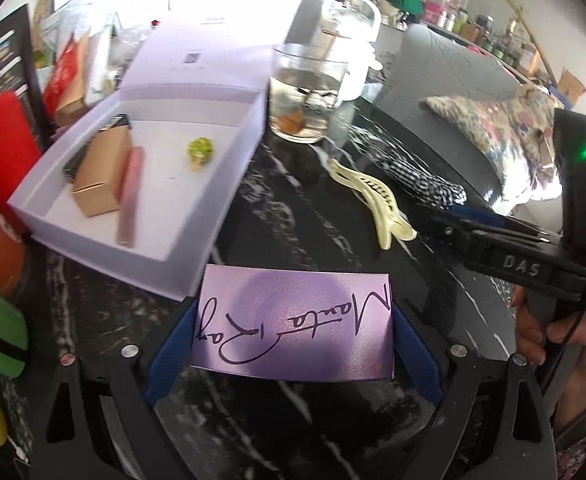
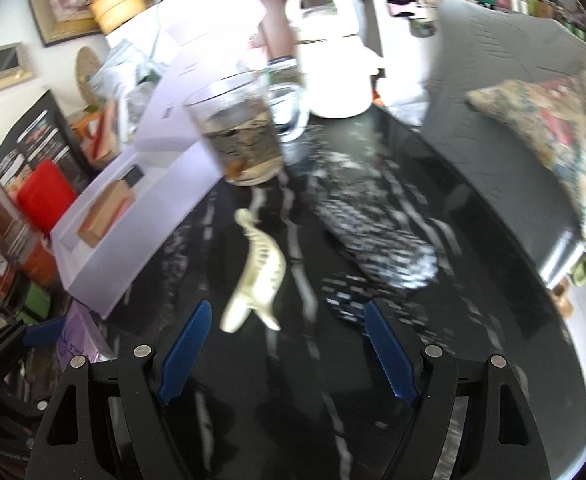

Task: Organize rigid objects
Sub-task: 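Lift the purple box with left tool while right tool grasps the cream claw clip, then carry the purple box in left tool while right tool carries claw clip toward white box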

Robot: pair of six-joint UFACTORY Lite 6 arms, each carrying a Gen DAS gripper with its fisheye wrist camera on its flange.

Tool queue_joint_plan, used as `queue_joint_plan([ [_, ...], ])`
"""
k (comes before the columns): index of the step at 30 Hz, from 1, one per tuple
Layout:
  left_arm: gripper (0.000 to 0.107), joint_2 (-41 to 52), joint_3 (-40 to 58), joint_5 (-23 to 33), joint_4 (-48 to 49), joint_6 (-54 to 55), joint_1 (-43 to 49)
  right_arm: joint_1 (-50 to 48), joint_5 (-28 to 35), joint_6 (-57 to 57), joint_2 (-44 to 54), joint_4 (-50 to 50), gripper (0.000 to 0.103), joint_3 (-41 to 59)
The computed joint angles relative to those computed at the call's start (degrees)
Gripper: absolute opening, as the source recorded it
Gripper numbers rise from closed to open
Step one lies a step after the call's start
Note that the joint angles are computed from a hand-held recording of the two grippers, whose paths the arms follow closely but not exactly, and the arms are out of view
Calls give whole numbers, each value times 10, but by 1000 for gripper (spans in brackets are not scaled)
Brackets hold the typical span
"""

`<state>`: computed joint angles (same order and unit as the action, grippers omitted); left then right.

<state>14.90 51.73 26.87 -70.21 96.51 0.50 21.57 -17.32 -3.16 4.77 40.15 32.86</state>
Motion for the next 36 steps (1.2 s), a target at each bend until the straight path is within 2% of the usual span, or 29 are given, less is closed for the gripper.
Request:
queue_joint_plan([
  [2,94,2,6,7,7,-5,14,4,5,47,40,-60,66,34],
  [4,94,6,11,11,12,-9,22,10,11,31,84,-52,62,72],
  [10,94,10,15,13,10,-6,35,24,16,-156,156,134,51,143],
  [13,94,8,14,14,8,-4,39,38,-6,-279,174,251,30,164],
  [22,94,-24,-14,25,3,8,51,63,-23,-290,132,277,27,126],
  [29,94,-67,-58,43,-8,27,67,94,-43,-296,59,314,21,58],
  [36,94,-126,-116,67,-15,50,93,145,-74,-315,-11,373,20,-5],
])
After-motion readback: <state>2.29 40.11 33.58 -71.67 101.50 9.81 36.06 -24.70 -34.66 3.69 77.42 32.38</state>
